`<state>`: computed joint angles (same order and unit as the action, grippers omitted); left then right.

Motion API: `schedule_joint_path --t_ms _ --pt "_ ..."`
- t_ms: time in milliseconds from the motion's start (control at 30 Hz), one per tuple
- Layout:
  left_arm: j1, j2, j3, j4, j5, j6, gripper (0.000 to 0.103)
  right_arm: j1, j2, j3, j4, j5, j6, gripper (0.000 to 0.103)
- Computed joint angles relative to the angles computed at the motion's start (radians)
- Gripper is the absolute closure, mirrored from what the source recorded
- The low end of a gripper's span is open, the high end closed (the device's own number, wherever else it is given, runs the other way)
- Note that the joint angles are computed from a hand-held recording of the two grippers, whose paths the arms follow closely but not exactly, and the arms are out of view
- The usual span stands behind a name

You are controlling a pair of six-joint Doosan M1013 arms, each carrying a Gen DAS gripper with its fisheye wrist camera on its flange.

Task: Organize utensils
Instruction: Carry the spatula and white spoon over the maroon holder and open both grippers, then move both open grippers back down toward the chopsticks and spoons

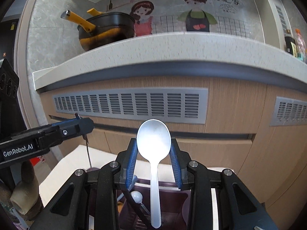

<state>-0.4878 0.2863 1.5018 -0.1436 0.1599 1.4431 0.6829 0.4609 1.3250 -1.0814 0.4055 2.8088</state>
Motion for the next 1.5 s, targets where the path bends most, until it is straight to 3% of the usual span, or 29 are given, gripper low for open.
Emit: schedule_joint_path --t_ms 33,100,167,233,367,467,567,700,833,933,1033,1067,1167,1200,1300,1400,1500 --pt "0.001 0.004 -0.002 -0.021 0.013 0.019 0.069 -0.003 0.001 0.000 0.054 0.000 -0.048 0.070" --pt "0.002 0.010 -0.006 -0.044 0.042 0.031 0.066 -0.007 0.001 -0.002 0.158 0.005 -0.149 0.050" --pt "0.003 0.011 -0.004 -0.077 0.068 0.049 0.036 -0.001 -0.002 0.007 0.131 0.032 -0.125 0.041" --pt "0.002 0.002 0.012 -0.082 0.067 0.048 0.030 0.010 -0.015 0.030 0.057 0.058 -0.072 0.040" --pt "-0.012 -0.028 0.044 0.102 0.078 -0.135 0.026 0.034 -0.043 0.065 -0.008 0.140 -0.037 0.014" --pt "-0.031 -0.056 0.071 0.343 0.126 -0.390 0.020 0.064 -0.061 0.091 -0.049 0.246 -0.041 0.009" --pt "-0.054 -0.086 0.116 0.438 0.155 -0.477 0.012 0.087 -0.078 0.122 -0.003 0.319 -0.120 0.004" --pt "-0.096 -0.121 0.183 0.594 0.209 -0.632 0.009 0.121 -0.081 0.165 0.074 0.416 -0.235 0.004" --pt "-0.118 -0.131 0.221 0.556 0.285 -0.625 0.008 0.147 -0.087 0.215 0.145 0.483 -0.265 0.004" --pt "-0.133 -0.139 0.253 0.568 0.331 -0.662 0.008 0.162 -0.106 0.255 0.218 0.476 -0.253 0.004" --pt "-0.141 -0.154 0.289 0.593 0.361 -0.701 0.008 0.171 -0.137 0.303 0.298 0.396 -0.251 0.005" --pt "-0.144 -0.161 0.304 0.614 0.372 -0.727 0.008 0.172 -0.142 0.309 0.320 0.374 -0.255 0.009" --pt "-0.143 -0.174 0.332 0.663 0.422 -0.804 0.008 0.184 -0.137 0.298 0.383 0.335 -0.300 0.039" --pt "-0.140 -0.178 0.340 0.667 0.436 -0.825 0.008 0.184 -0.130 0.286 0.419 0.324 -0.329 0.045" --pt "-0.127 -0.191 0.358 0.684 0.463 -0.890 0.008 0.176 -0.091 0.222 0.603 0.312 -0.475 0.066" --pt "-0.125 -0.207 0.379 0.754 0.496 -0.981 0.008 0.173 -0.059 0.174 0.699 0.311 -0.533 0.068" --pt "-0.127 -0.217 0.395 0.817 0.526 -1.041 0.008 0.179 -0.027 0.124 0.699 0.343 -0.518 0.069"
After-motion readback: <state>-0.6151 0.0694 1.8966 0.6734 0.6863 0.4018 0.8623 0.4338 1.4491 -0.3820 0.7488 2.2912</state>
